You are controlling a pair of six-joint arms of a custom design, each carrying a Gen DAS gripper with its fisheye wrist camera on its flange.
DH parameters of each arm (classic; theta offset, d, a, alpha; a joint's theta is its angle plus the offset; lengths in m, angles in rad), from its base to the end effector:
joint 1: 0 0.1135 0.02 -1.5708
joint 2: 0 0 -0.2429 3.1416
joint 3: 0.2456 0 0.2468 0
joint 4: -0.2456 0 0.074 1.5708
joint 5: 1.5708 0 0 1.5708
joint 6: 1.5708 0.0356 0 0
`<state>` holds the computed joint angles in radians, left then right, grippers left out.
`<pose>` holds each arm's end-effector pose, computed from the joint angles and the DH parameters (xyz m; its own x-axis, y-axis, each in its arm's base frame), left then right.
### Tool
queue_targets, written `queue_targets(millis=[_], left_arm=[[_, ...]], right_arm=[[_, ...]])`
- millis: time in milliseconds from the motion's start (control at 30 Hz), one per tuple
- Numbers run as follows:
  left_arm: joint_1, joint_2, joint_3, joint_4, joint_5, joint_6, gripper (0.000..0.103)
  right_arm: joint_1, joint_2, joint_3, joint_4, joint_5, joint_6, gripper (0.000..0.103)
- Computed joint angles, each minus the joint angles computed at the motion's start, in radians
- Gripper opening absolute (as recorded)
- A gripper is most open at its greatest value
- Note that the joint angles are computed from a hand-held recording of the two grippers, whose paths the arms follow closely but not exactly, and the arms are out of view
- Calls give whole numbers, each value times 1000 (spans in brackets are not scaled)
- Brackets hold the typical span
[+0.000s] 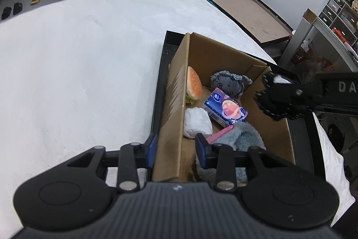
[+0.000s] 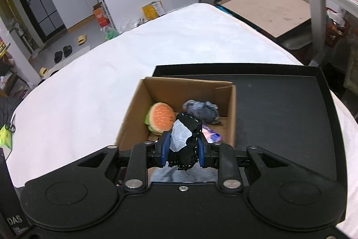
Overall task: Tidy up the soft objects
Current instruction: 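Carry the black-and-white plush with the right gripper into the box and release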
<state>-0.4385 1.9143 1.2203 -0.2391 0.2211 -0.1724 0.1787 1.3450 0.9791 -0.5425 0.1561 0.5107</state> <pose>0.3488 -0.1722 0.1479 -0.8080 0.1941 -0.5563 0.3998 0.8742 -0.2757 0.2743 0.0439 0.2345 -0.7168 0.3612 -0.5965 0.3082 0.9314 0.1937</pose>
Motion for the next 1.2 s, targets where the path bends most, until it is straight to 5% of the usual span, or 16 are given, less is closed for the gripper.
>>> queue_targets(millis=[167, 433, 767, 867, 1067, 1200], left_arm=[[17, 12, 6, 3, 19, -15, 17], [21, 13, 4, 7, 29, -15, 17], [19, 13, 13, -6, 22, -6, 17], [16, 11, 22, -13, 10, -4, 18], [3, 21, 68, -78, -27, 7, 23], [-19, 5, 80, -112, -60, 9, 42]], right_arm=[[33, 50, 39, 10, 1, 14, 26], [52, 77, 54, 55, -52, 65, 46], [43, 16, -1, 38, -42, 90, 47], [38, -24, -30, 23, -38, 99, 54], [-2, -137, -108, -13, -42, 124, 68], [-37, -222, -153, -46, -40, 136, 80]])
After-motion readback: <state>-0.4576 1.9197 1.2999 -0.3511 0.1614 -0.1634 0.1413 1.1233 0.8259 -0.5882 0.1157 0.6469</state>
